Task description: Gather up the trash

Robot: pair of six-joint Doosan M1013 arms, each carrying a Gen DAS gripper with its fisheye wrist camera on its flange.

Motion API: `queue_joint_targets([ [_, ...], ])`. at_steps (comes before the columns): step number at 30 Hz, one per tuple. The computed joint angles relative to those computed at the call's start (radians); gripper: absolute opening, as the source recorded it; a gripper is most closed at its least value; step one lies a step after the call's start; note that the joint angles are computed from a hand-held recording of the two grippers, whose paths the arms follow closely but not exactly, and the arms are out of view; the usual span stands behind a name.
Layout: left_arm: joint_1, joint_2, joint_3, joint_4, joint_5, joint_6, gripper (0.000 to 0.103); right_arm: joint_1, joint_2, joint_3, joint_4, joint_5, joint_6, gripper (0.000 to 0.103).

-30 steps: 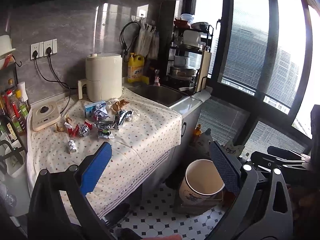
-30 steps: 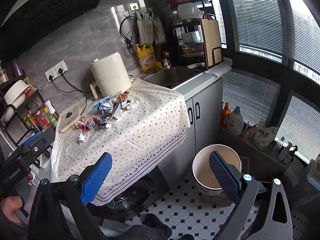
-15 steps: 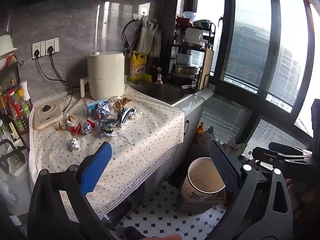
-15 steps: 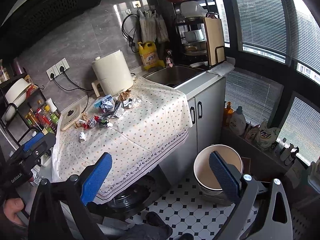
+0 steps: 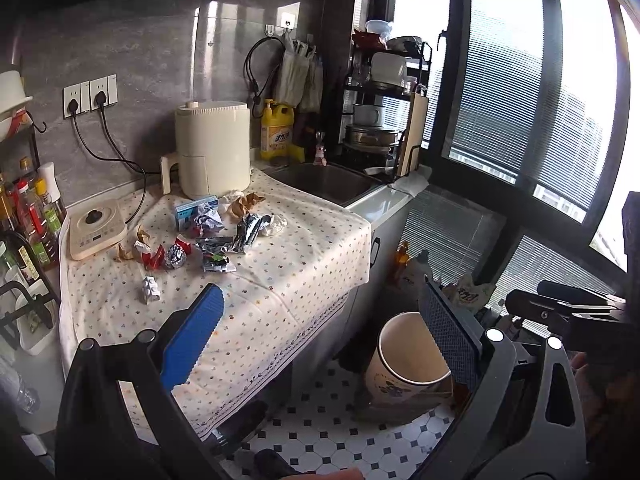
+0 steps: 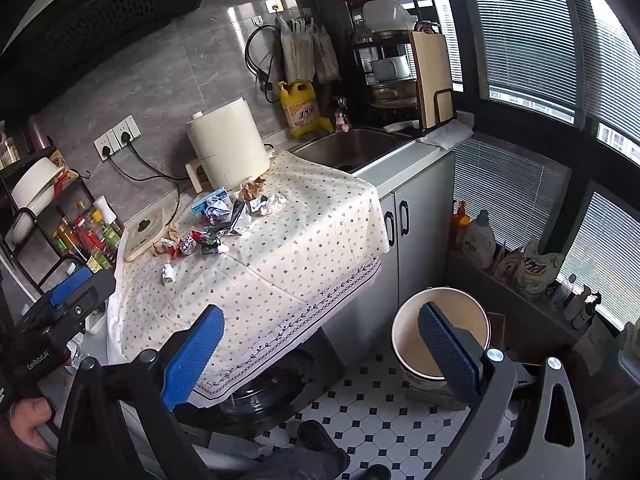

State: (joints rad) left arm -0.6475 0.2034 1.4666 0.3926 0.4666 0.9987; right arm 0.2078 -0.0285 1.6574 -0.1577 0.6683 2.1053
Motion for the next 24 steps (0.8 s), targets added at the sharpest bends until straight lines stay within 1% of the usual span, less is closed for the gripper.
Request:
queue_joint_targets([
  [7,0.004,0.013,-0.027,-0.045,0.026,0.044,0.097,0.0,0.016,-0.024,0.02,0.018,-0.017,0.095],
  [10,0.005,0.018,-0.035,-0.042,0.033,0.045,0.097,0.0,0.024,-0.032,0.018,0.026,-0.019,0.095],
  [15,0.014,0.032,-0.062,-0.081,0.068,0.066,0.097,-0.007,0.044,-0.06,0.052,0.047,-0.043,0.095],
  [17,0.018,0.037,-0.068,-0.076,0.073,0.073,0.097,-0.008,0.053,-0.07,0.048,0.044,-0.053,0.095],
  [20,0.032,0.052,-0.083,-0.085,0.089,0.076,0.097,-0.008,0.074,-0.09,0.037,0.045,-0.047,0.095],
  [24,0.06,0.063,-0.088,-0.114,0.074,0.082,0.097,-0.008,0.115,-0.128,0.04,0.048,-0.054,0.095],
])
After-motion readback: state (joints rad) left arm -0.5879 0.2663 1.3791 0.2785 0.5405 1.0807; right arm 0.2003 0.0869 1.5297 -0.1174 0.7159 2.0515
